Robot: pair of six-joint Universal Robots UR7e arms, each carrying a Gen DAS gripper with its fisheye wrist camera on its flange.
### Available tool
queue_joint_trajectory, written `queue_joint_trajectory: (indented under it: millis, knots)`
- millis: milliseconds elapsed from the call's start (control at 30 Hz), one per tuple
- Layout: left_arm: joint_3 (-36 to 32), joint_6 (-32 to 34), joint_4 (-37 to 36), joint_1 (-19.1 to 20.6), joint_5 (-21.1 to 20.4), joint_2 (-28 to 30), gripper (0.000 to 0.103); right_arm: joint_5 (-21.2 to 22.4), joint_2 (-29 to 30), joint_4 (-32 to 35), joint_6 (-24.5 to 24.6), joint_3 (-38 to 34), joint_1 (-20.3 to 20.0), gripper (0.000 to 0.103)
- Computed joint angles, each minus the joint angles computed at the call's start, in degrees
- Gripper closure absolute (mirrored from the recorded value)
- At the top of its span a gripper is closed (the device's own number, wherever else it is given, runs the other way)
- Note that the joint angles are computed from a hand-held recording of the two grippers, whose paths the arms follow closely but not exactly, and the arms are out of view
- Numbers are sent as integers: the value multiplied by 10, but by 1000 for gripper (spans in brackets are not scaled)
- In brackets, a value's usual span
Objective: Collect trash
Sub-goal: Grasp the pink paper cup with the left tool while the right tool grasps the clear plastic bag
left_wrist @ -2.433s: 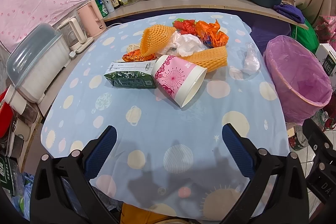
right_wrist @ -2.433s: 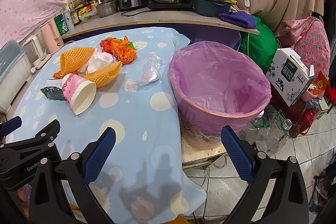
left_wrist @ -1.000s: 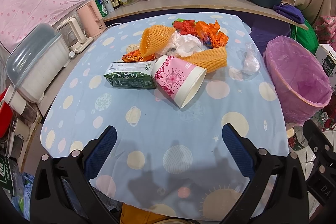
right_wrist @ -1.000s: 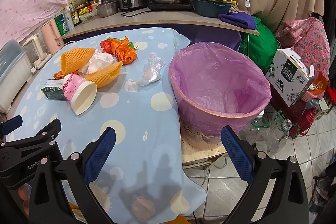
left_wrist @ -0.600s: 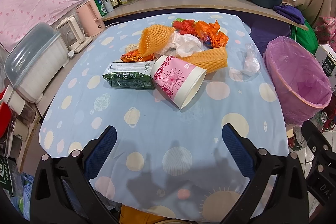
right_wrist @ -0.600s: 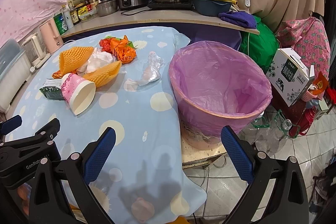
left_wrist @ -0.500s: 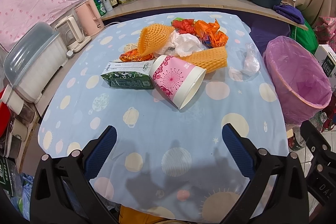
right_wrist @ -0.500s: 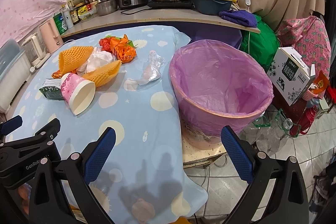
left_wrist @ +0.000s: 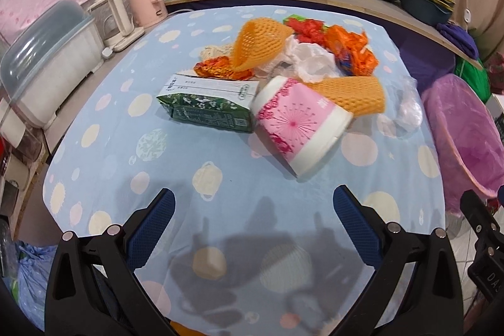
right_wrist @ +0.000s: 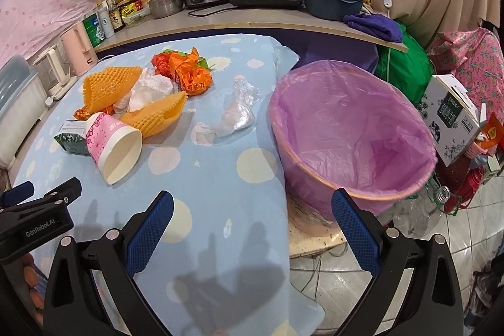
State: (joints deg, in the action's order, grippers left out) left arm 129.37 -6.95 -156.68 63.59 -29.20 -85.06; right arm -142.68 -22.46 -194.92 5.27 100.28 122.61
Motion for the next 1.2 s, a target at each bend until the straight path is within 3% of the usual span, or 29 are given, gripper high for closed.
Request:
queue_joint_trajectory:
  millis: [300, 567, 800, 900, 1200]
  knots:
    - [-52, 6, -9, 43, -39, 26, 7, 11, 44, -10, -77, -101, -25, 8]
    - [-69, 3, 7, 61, -73, 37, 7, 71, 78, 48, -97, -198, -62, 34]
    - [-72, -5, 22, 77, -109, 41, 7, 83, 110, 109, -91, -259, -88, 59]
    - [-75, -1, 21, 81, -120, 49, 7, 85, 116, 133, -80, -267, -95, 77]
    - [-89, 20, -14, 87, -132, 81, 7, 110, 95, 106, -77, -235, -94, 85]
